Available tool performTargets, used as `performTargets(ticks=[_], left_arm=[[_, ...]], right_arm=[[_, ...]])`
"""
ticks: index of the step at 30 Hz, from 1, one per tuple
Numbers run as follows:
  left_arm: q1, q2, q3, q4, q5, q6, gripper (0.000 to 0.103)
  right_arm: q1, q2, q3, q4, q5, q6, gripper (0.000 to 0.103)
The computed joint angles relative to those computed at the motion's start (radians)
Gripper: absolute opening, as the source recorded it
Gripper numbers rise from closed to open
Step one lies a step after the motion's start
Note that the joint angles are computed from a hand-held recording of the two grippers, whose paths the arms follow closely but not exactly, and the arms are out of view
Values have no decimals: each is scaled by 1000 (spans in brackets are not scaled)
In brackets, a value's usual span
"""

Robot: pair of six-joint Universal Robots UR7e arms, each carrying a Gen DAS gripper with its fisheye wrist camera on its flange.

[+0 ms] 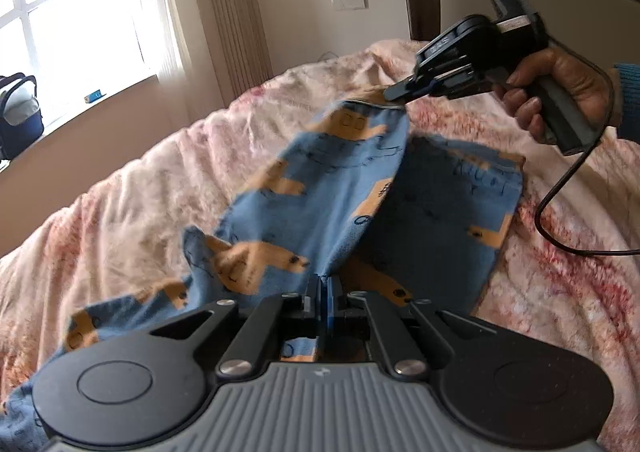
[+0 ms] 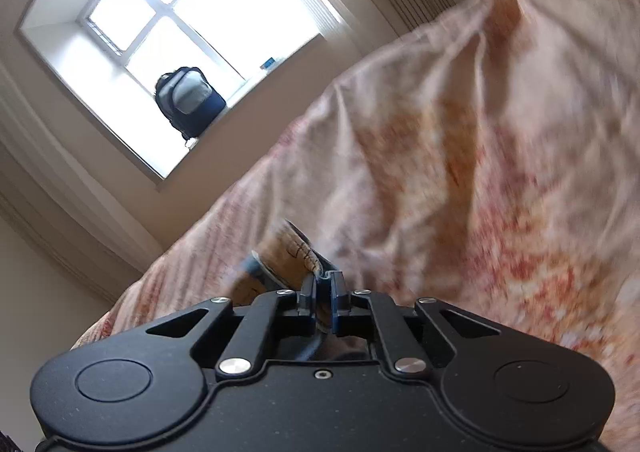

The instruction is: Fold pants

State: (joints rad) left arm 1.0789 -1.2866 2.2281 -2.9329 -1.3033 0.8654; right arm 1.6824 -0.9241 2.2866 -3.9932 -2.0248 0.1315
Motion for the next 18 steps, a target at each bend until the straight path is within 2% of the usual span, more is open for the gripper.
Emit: performTargets(ticks=[3,6,8,10,12,14,18], left_arm=[[13,-35,-18,46,-47,3,2],[31,-74,-23,95,-98,52,2],[34,-92,-19,131,-105,76,2],[35,-99,-8,159,-100,93,2],[34,-100,10,172,-84,114,2],[31,-93,30,171,-68,140,2],[31,-79,55,155,-44,168,2]], right_arm=[[74,-36,6,1,-45,-16,5],[160,-62,35,-11,-131,-42,5],[208,-69,72,-26,-193,-19,5],[248,-57,113,-29,-277,38,5],[266,-41,153,-1,-352,100,5],[266,-18,179,20,-396,154,5],[241,23,221,-12,-408,224,5]])
